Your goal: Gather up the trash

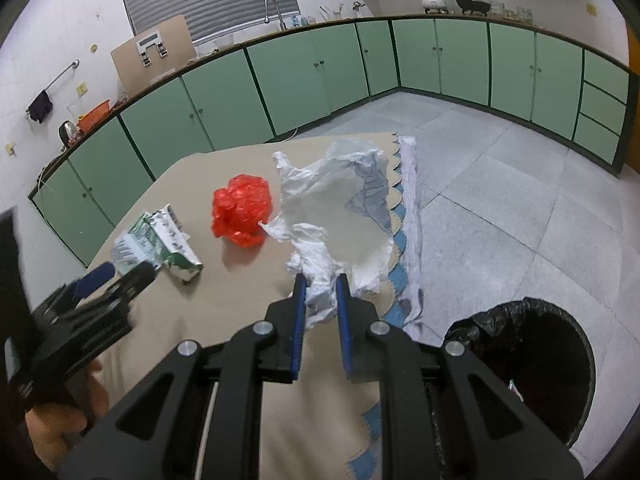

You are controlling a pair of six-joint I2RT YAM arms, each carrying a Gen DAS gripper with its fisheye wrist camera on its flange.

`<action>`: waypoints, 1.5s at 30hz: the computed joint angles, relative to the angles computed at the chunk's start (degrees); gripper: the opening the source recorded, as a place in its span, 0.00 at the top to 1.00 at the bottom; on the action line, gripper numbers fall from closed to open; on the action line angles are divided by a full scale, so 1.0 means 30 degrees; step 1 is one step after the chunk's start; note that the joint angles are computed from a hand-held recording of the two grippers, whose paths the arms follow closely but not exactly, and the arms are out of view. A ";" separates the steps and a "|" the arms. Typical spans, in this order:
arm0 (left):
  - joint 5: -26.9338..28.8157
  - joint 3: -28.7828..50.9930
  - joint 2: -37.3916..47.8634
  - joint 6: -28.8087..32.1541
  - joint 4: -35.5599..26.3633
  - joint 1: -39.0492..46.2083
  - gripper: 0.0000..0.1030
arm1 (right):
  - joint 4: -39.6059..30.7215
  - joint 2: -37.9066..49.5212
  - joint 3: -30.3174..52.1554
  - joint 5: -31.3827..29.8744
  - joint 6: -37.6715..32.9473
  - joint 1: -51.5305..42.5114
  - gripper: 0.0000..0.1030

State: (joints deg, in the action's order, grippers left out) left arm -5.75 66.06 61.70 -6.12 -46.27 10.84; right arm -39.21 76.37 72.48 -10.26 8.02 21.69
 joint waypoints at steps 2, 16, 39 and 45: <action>-0.1175 0.0192 0.1133 -0.1089 0.0407 -0.0731 0.23 | 0.0343 0.0232 -0.0168 -0.0579 -0.0230 -0.0493 0.87; 0.2403 -0.1379 -0.0929 -0.0824 0.0252 0.2395 0.83 | 0.0887 0.0720 -0.0434 -0.1947 -0.0755 -0.0985 0.87; -0.3458 0.3291 -0.4003 -0.3688 -0.5076 -1.4966 0.85 | -0.4811 -0.5527 -0.1338 -0.3173 -0.3357 -0.8022 0.87; -0.0889 0.4055 0.0629 -0.3367 -0.2207 -1.7491 0.85 | -0.4698 -0.4029 -0.3556 -0.5018 -0.7224 -1.5205 0.87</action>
State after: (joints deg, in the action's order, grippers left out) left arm -8.42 78.23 63.59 -16.22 -52.89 -41.63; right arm -53.30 64.28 61.81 -25.31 -13.65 -23.93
